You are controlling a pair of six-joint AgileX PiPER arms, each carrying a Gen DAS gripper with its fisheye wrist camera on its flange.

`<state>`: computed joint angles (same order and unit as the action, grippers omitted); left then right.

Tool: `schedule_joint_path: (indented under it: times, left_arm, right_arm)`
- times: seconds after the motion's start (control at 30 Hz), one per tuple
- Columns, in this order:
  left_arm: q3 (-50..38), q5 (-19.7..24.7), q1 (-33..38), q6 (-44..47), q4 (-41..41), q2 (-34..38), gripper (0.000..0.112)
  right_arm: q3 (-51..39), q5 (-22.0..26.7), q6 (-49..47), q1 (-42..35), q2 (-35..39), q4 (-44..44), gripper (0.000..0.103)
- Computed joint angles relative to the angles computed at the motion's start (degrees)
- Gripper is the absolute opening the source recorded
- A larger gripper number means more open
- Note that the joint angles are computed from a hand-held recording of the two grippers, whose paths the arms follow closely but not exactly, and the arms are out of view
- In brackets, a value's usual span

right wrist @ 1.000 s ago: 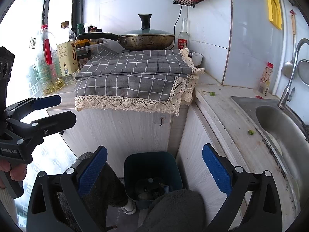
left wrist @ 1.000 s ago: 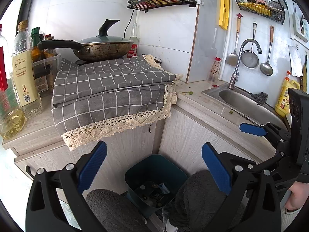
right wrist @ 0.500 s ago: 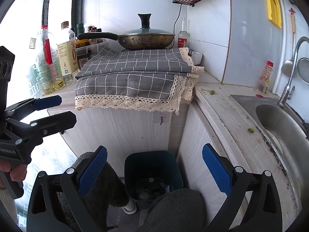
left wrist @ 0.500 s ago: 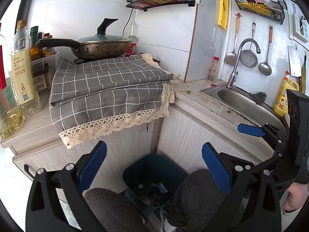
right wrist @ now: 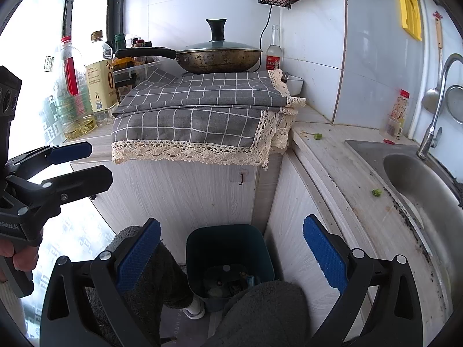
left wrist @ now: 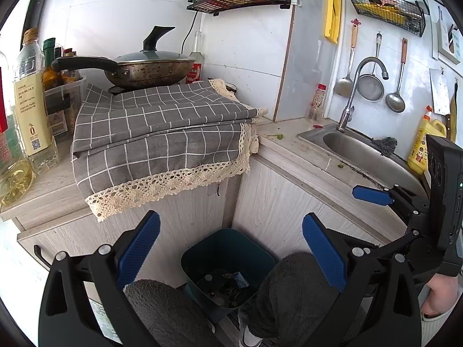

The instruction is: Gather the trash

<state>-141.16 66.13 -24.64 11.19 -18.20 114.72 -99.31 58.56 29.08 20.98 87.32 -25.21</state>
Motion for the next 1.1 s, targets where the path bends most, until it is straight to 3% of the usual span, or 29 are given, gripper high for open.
schedule_joint_path:
  times: [1.1]
  left_arm:
    - [-0.55,0.48,-0.14,-0.79,0.49,0.14,0.100]
  right_arm:
    - [-0.18,-0.16,-1.17,0.23,0.47,0.52,0.100]
